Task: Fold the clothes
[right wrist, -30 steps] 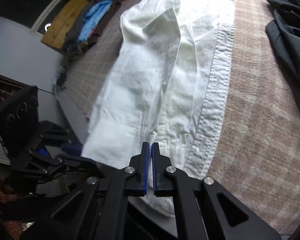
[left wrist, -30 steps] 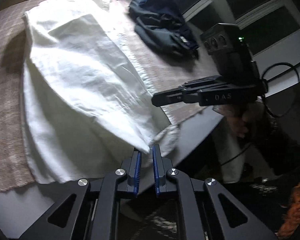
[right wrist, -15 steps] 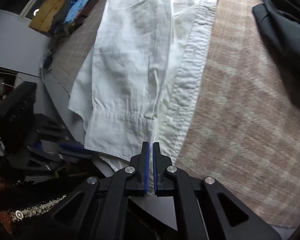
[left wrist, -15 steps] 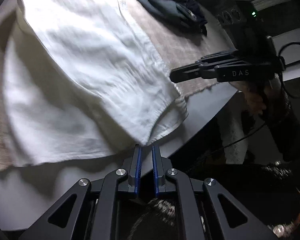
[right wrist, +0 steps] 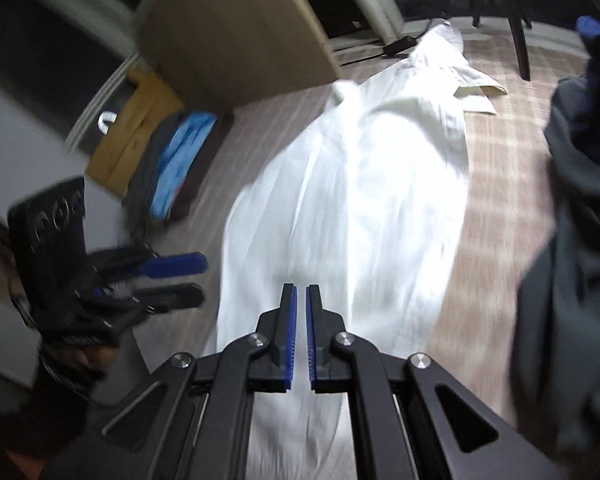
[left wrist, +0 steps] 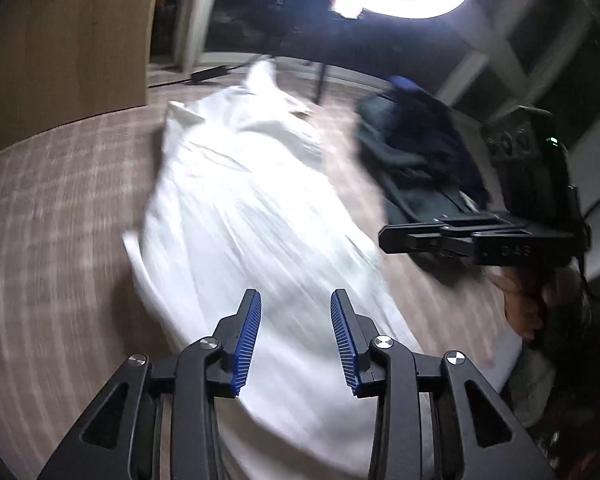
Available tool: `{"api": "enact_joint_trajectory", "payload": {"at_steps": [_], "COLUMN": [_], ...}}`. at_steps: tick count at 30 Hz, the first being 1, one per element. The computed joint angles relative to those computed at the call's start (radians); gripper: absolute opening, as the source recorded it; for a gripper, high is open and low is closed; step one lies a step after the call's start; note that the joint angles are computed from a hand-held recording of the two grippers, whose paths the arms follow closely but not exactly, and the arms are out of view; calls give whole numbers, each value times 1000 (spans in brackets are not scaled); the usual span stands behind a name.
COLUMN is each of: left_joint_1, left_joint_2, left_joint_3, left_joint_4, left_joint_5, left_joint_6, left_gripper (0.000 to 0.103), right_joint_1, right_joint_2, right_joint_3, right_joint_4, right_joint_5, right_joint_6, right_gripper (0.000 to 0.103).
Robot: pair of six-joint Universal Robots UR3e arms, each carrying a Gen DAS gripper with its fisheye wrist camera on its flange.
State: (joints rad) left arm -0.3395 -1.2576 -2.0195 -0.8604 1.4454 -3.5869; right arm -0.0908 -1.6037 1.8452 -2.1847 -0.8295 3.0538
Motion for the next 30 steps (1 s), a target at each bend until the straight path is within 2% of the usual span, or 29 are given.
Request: {"api": "enact_joint_trajectory", "payload": {"at_steps": [3,5,7,9,10,11,12,13,16,17,19,23,25,27,30], "left_joint_1": [113,185,271,294,297,300,302,300,254,251,275,293,261,233,250], "left_joint_2": [-71,-129,-85,-56,-60,-76,-124,-179,-460,-539,-670,-765,-812,-855,-863], "left_joint_3": [-52,-74,-106,-46,6,60,117,178,445,520,629,680,728,793,800], "left_joint_4": [41,64,13,-50,-60,-58,-23,7,-13,-40,-79,-62,-62,-92,-58], "left_joint_5": [-17,-34,-127,-138,-134,-129,-122,-108,30,53,41,24,76,143,151], "left_joint_6": [43,68,112,159,187,214,234,252,303,303,289,272,300,316,315], "left_gripper": [35,33,31,33,43,51,66,72,71,71,71,68,69,69,70], "right_joint_1": [22,73,122,69,33,-3,-33,-58,-104,-116,-113,-102,-78,-54,-48], "right_joint_2": [207,341,414,373,346,321,310,312,429,491,610,804,866,907,915], "right_joint_3": [-92,-218,-343,-324,-305,-290,-282,-281,-421,-496,-665,-908,-994,-1042,-1033], "right_joint_4": [-136,-76,51,55,46,40,-2,-72,-129,-108,-32,96,128,119,75], "right_joint_5": [11,-71,-188,-149,-116,-82,-74,-88,-97,-75,-95,-20,-32,-40,-12], "right_joint_6": [63,56,-3,-38,-48,-58,-35,12,105,116,155,179,169,158,151], "right_gripper": [9,9,7,8,13,24,30,38,39,39,39,41,41,41,41]}}
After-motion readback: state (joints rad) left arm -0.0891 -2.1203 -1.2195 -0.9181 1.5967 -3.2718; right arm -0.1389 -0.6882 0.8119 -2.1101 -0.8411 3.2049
